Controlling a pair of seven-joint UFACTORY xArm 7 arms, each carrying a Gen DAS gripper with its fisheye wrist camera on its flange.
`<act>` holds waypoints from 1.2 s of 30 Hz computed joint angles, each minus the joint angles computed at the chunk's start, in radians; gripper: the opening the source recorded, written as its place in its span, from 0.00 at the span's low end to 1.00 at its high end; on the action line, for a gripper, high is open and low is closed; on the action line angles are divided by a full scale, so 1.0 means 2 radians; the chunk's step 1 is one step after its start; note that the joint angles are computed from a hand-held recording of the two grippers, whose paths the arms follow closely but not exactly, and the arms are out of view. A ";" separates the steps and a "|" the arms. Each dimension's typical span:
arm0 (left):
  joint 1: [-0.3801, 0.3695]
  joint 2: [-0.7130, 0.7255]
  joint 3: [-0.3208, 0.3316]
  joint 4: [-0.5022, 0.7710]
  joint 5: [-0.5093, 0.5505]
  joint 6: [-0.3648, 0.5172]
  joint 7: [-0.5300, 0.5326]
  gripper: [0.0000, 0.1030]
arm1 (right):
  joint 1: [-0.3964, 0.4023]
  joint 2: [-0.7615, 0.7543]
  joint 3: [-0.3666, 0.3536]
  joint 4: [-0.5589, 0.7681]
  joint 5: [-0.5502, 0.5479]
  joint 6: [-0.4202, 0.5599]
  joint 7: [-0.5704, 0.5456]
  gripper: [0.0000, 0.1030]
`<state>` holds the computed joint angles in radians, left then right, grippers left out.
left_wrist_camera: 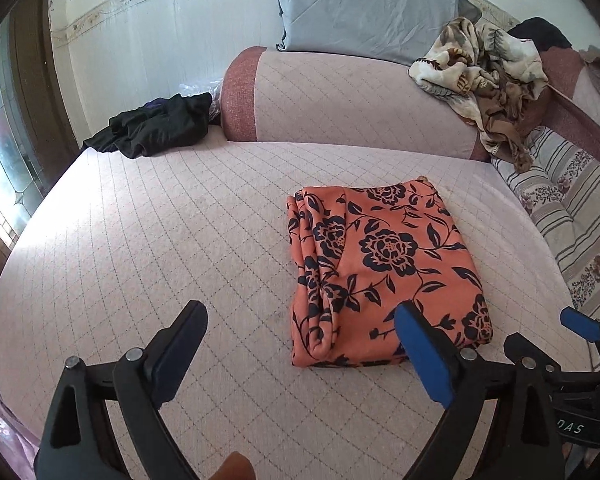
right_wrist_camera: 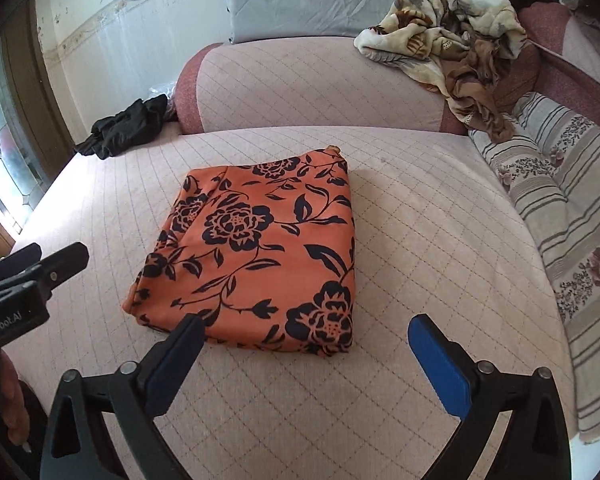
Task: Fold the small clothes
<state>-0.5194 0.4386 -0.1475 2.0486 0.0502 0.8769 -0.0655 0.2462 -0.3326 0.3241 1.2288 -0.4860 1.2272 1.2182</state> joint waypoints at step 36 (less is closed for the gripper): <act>-0.006 -0.022 0.002 -0.017 0.033 -0.016 -0.015 0.97 | 0.015 0.013 0.012 0.037 -0.028 0.036 0.013 1.00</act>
<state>-0.5312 0.3939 -0.1431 2.0145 0.1153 0.8458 -0.0950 0.2763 -0.3062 0.3482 1.3029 -0.5426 1.2987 1.2448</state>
